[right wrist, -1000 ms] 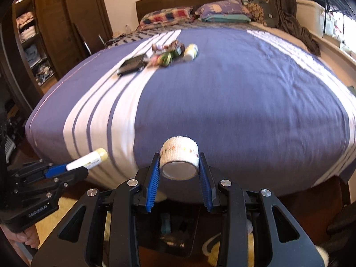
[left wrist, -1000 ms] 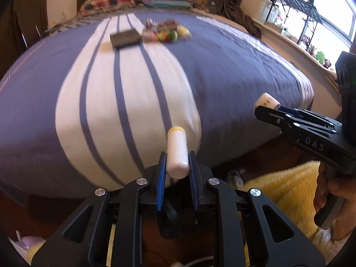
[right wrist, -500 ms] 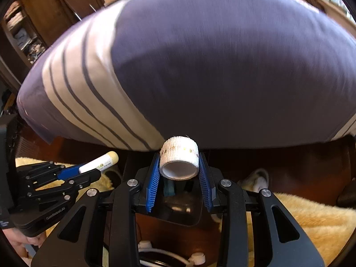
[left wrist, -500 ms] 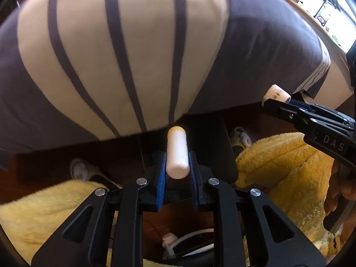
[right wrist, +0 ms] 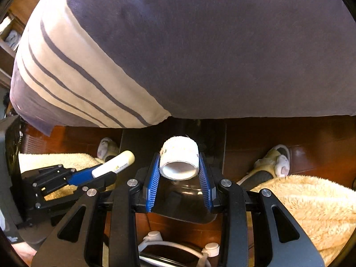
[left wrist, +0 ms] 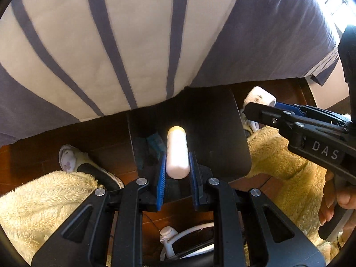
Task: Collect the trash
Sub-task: 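Lower both held items into the floor bin and open both tools, then raise both open tools back toward the remaining items on the bed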
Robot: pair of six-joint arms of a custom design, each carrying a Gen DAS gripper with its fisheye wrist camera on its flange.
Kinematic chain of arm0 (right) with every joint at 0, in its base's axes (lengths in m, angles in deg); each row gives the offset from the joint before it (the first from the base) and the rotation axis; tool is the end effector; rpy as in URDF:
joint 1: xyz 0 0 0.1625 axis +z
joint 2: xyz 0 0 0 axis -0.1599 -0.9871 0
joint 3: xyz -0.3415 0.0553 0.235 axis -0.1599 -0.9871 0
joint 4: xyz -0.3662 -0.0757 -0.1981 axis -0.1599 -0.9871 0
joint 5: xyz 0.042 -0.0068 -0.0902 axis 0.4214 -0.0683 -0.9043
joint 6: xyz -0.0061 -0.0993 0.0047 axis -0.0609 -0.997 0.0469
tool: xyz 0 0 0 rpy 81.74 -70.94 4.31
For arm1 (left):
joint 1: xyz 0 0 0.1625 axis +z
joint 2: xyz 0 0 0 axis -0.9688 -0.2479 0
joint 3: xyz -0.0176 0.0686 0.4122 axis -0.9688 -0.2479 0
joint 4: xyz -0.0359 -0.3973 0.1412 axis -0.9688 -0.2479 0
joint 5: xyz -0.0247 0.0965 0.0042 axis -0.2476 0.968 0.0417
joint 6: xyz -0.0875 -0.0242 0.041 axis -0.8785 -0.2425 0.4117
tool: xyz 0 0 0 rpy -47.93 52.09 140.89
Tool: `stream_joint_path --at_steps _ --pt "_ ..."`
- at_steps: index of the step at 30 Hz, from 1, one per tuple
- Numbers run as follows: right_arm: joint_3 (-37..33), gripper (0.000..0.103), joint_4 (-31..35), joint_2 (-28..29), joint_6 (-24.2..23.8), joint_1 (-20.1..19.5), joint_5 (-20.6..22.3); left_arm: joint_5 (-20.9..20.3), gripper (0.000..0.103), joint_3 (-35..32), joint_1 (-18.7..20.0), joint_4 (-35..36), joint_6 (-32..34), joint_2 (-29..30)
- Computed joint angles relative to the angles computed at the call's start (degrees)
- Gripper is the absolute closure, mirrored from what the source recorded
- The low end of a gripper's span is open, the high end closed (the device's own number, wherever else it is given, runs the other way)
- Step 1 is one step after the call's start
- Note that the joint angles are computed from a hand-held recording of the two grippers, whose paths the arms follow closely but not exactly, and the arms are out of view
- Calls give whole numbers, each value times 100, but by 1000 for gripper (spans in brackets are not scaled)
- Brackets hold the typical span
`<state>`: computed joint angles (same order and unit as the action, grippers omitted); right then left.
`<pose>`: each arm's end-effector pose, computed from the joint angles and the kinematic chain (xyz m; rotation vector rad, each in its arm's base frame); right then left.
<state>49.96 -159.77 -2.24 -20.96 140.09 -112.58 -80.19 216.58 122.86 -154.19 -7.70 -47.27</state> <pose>0.4045 -0.3370 -0.0736 0.3878 -2.6434 0.3112 -0.0106 -0.2900 0.3229 0.2560 2.5185 -0.2688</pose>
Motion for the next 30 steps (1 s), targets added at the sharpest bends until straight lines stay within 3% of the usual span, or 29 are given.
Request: stream_joint_path --at_steps 6,8,13,18,20,22,26,30 --pt "-66 67 -12 61 -6 -75 72 -46 85 -21 191 -153 112 140" --pt "-80 62 -3 72 2 -93 60 -48 84 -37 270 -170 164 195" --pt "-55 51 -9 38 61 -74 -40 93 67 -50 238 -58 88 182" --pt "10 37 3 -80 176 12 -311 367 49 -181 -165 424 -321 19" --pt "40 23 23 -160 202 68 -444 469 42 -252 -333 597 -482 -40" --pt "49 18 60 -237 190 129 -559 577 34 -344 -526 800 -691 -130" --pt "39 14 104 -399 140 299 -809 742 22 -564 -907 1104 -1009 -261" --pt "20 14 9 -593 66 444 -895 953 21 -829 -1316 1531 -1428 -335"
